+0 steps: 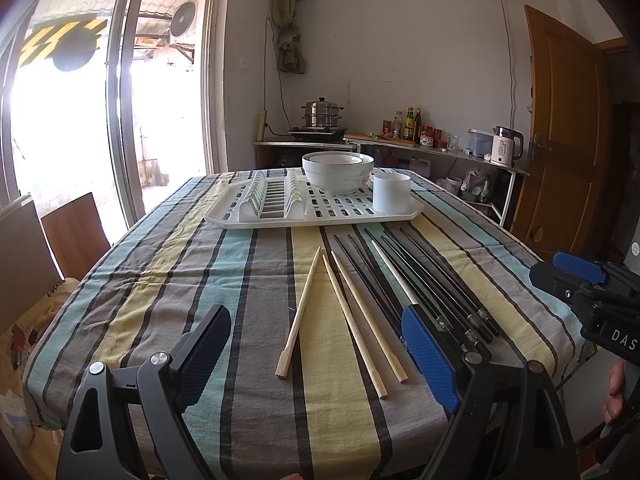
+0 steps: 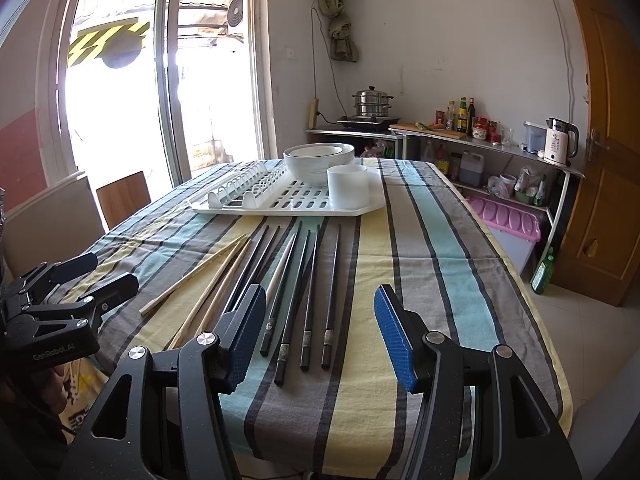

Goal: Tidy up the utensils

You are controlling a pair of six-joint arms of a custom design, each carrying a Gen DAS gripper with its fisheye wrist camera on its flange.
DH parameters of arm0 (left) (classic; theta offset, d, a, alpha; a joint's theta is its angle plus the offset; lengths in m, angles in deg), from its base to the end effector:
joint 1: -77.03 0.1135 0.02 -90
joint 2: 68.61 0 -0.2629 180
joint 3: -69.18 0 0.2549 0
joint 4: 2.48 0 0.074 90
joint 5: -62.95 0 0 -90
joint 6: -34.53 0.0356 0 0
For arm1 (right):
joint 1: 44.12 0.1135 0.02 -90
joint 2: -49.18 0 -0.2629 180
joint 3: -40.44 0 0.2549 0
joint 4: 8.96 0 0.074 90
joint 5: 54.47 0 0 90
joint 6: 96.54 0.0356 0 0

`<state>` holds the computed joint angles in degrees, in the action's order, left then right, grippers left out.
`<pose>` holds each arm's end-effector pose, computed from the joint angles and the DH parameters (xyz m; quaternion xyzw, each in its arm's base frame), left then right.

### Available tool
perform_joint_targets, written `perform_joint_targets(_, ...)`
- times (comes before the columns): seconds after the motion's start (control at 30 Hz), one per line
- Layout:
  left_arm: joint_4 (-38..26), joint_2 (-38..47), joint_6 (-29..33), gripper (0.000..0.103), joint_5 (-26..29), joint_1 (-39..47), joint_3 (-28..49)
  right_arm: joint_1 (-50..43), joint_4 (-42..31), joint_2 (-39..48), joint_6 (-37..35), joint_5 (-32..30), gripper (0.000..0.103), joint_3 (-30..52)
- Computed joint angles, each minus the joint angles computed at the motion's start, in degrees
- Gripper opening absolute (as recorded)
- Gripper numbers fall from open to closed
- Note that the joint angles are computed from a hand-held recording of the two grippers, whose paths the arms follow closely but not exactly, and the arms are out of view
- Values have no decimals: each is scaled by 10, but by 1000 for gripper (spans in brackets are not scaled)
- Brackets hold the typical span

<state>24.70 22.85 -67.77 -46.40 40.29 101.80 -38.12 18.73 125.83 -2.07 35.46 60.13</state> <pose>0.2075 -0.1402 0.1017 0.1021 0.8586 -0.0659 0.4980 0.1928 0.0203 0.1020 -0.0118 0.8627 0.0466 0.5034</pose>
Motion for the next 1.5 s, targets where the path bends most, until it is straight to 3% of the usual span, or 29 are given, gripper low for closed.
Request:
perform_joint_targets(0.53, -5, -5, -1, 88, 7, 1, 1, 0, -3, -2, 0, 0, 57, 0)
perform_joint_targets(0.83, -14, 49, 15, 88, 34, 40, 44, -10, 0, 40, -3, -8, 57, 29)
perform_joint_targets(0.9, -17, 61, 22, 82, 48, 55, 57, -12, -2, 56, -3, -12, 57, 42)
perform_joint_targets(0.97, -42, 75, 32, 79, 52, 65, 81, -13, -3, 75, -5, -16, 57, 57)
perform_joint_targets(1.1, -83, 108, 53, 78, 115, 104, 131, -16, -12, 112, -15, -30, 57, 92)
perform_joint_targets(1.3, -152, 168, 93, 77, 142, 137, 225, -19, -54, 167, -26, -51, 57, 164)
perform_joint_targets(1.5, -241, 235, 128, 67, 185, 160, 332, -22, -116, 229, -40, -64, 40, 251)
